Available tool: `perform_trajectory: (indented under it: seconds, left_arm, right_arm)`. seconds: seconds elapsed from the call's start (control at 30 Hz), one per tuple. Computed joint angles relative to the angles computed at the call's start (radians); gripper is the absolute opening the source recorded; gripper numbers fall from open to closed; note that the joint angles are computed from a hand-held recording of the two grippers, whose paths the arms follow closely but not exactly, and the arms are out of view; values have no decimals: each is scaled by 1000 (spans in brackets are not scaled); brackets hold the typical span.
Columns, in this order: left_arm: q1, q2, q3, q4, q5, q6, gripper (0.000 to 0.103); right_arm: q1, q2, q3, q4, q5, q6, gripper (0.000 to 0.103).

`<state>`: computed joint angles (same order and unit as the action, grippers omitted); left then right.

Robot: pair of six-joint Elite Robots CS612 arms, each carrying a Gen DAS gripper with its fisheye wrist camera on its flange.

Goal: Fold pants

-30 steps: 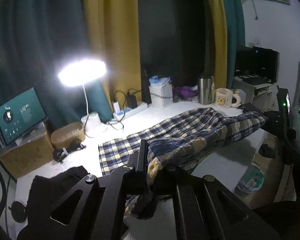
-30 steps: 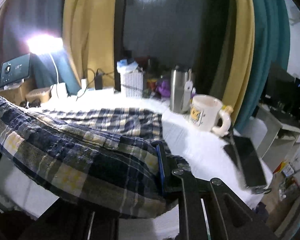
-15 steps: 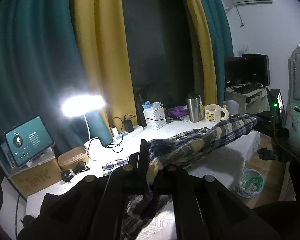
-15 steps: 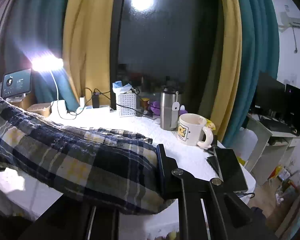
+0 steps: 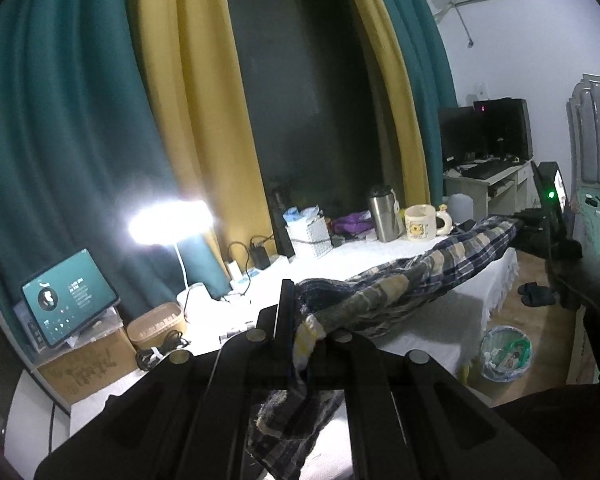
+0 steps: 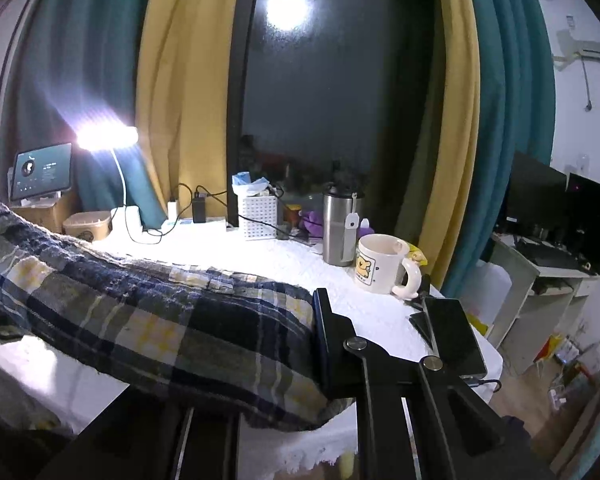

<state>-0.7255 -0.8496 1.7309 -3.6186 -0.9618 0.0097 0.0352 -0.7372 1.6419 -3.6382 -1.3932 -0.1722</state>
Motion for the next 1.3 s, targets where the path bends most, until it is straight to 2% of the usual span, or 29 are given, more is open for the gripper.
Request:
perform_trajectory:
  seconds: [0.2,0.6,0.9,1.3]
  left_arm:
    - [31,14,-27,76,-40,-59,3]
    - [104,57,-127,191,-122,-100,3]
    - [155,101,-217,294,-180,-128,3]
    - [223,176,-348,473,-264,-199,6]
  right_arm:
    - [10,20,-60,74,-12,-9,15]
    - [32,68,-191,212,-55,-18,15]
    - [45,129,-324,331,-74,-21,15]
    - [63,238,-539,543,-86,-42,15]
